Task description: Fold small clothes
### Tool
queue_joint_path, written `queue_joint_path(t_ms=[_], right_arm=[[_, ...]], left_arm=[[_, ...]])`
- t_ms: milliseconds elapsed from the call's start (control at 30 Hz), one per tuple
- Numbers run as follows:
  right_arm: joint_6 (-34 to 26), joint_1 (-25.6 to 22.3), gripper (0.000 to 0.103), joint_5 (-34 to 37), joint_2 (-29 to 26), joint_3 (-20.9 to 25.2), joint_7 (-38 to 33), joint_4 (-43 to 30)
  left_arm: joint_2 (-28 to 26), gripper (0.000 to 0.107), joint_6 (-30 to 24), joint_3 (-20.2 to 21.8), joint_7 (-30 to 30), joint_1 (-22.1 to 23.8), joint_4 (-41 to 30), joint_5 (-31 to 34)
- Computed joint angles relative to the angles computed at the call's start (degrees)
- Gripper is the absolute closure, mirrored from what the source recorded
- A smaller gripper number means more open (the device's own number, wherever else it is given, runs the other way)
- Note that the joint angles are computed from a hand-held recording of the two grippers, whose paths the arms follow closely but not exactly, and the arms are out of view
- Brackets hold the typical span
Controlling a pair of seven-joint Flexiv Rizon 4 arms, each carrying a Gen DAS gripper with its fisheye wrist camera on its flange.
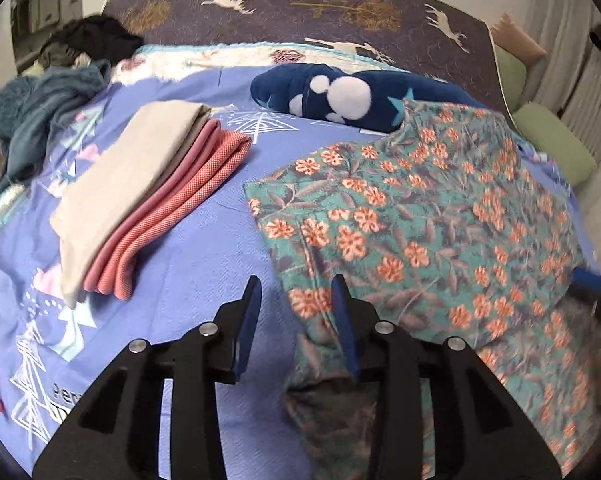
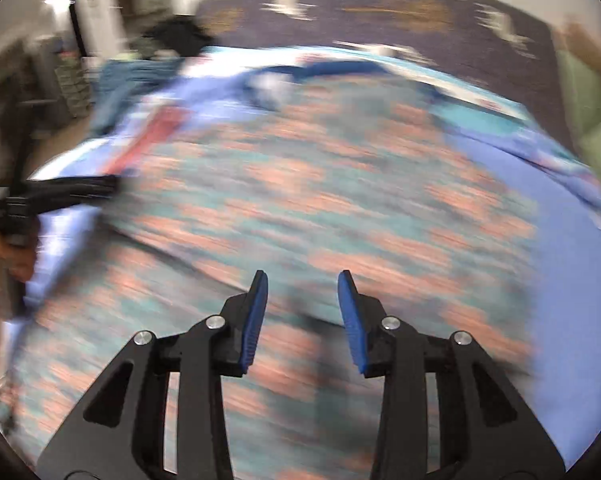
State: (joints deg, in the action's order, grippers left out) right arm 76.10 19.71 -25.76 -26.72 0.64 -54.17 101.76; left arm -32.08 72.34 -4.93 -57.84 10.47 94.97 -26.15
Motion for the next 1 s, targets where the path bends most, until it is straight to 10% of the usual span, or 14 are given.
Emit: queue_joint_path(t_ms=[67, 233, 400, 800, 867, 900, 933, 1000], right_arm=[[-3.2, 1.3, 0.066, -4.2, 2.1, -5.4, 6.8, 4.1], [1.3, -4.5, 0.075, 0.0, 4.2, -2.3, 5.3, 8.6], [4.5, -4.3, 0.050, -1.1, 5.6, -4.5, 8.1, 7.9], [-3.9, -22.5, 0.043, 27.5, -11.0, 14.9, -12.1, -18.1], [-4.1, -21.4, 0.062, 28.4, -12.7, 14.0, -13.2, -20.6], [-4.9, -21.8, 0.096, 29.3, -13.4, 15.1, -15.3, -22.1], [-5.3, -21.2, 0.100, 30.5, -13.5, 14.7, -17.0, -22.8], [-1.6, -17.8, 0.100, 27.8, -11.9, 9.8, -14.9, -20.0]], left_arm=[[0.1, 0.059, 2.2, 1.5, 0.0, -1.2, 1.1, 2.3], [0.1, 0.052, 7.9, 5.3, -1.5, -4.4, 2.3, 8.3], [1.7, 0.046, 5.7, -0.2, 2.0, -0.7, 2.0, 5.9], [-11.2, 0.041, -10.9, 2.1, -8.7, -1.0, -19.2, 3.3], [-13.5, 0.055, -13.3, 1.7, -10.6, -0.7, -23.0, 2.7], [-14.1, 0.084, -13.1, 1.9, -11.5, -0.9, -23.8, 3.0], [-14.6, 0.103, -12.4, 3.1, -12.9, -1.6, -24.8, 4.1], [-14.1, 0.102, -8.3, 2.3, -13.3, -1.5, -23.5, 4.4]])
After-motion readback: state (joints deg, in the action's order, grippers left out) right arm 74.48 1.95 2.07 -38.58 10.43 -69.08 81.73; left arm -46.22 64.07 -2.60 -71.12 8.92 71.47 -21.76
